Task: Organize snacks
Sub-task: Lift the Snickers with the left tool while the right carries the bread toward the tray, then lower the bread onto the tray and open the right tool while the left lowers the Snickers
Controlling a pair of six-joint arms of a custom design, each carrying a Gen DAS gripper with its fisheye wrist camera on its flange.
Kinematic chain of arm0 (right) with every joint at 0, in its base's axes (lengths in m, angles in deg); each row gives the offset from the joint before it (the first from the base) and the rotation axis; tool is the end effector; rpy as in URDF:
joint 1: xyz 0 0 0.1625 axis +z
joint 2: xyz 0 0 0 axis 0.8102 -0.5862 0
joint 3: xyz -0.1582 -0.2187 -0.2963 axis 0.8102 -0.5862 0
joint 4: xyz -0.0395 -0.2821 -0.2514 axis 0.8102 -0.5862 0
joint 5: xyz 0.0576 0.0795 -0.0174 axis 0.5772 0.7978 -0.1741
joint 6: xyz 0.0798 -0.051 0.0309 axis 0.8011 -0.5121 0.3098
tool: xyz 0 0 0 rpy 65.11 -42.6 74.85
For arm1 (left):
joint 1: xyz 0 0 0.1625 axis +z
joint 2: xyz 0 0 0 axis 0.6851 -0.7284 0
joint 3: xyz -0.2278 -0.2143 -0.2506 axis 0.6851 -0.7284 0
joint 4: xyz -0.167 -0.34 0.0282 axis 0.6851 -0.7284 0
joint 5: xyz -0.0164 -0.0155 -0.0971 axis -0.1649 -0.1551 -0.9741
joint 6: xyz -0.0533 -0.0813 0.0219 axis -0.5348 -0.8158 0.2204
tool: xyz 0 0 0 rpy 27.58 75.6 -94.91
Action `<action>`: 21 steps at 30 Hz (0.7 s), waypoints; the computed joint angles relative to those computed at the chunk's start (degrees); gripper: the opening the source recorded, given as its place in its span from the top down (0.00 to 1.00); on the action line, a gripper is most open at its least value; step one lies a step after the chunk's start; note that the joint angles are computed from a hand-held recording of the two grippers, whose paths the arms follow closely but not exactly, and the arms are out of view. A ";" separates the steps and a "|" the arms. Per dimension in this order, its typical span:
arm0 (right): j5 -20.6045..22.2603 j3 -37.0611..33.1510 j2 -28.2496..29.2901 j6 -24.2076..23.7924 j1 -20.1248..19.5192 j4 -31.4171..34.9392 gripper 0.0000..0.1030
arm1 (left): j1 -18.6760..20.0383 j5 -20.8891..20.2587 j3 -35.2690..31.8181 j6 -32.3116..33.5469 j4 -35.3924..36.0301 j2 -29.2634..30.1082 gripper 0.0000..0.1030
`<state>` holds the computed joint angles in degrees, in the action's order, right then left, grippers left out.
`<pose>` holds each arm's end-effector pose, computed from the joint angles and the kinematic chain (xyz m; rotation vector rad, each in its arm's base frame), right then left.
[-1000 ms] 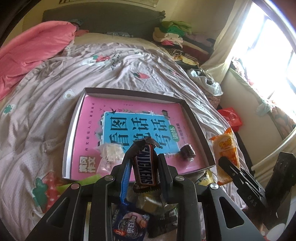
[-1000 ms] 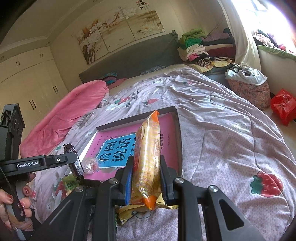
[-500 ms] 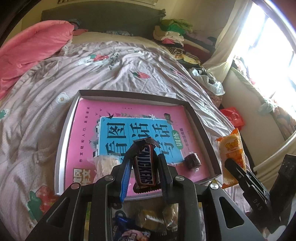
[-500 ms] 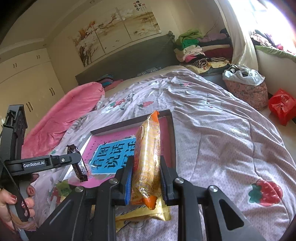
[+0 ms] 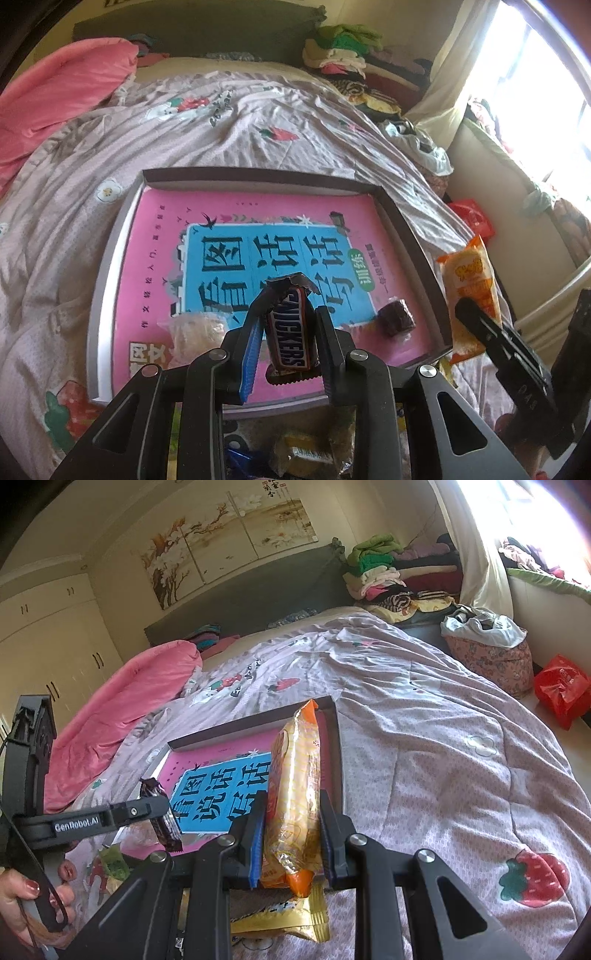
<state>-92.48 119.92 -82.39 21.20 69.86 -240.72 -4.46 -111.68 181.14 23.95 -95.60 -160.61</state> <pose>0.3664 -0.3684 0.0149 0.9567 -2.5892 0.9009 -0.0430 -0.3105 0.3446 -0.0840 2.3685 -0.9752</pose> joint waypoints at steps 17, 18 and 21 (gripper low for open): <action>-1.97 -3.55 2.90 -1.54 -0.33 2.24 0.75 | 1.71 -1.99 0.54 1.66 -1.43 1.81 0.72; -2.19 -3.69 3.06 -1.57 -0.30 2.52 0.75 | 1.70 -2.04 0.54 1.56 -1.32 1.89 0.72; -2.82 -4.15 3.54 -1.74 -0.18 3.38 0.75 | 1.71 -2.25 0.60 1.37 -1.16 1.88 0.72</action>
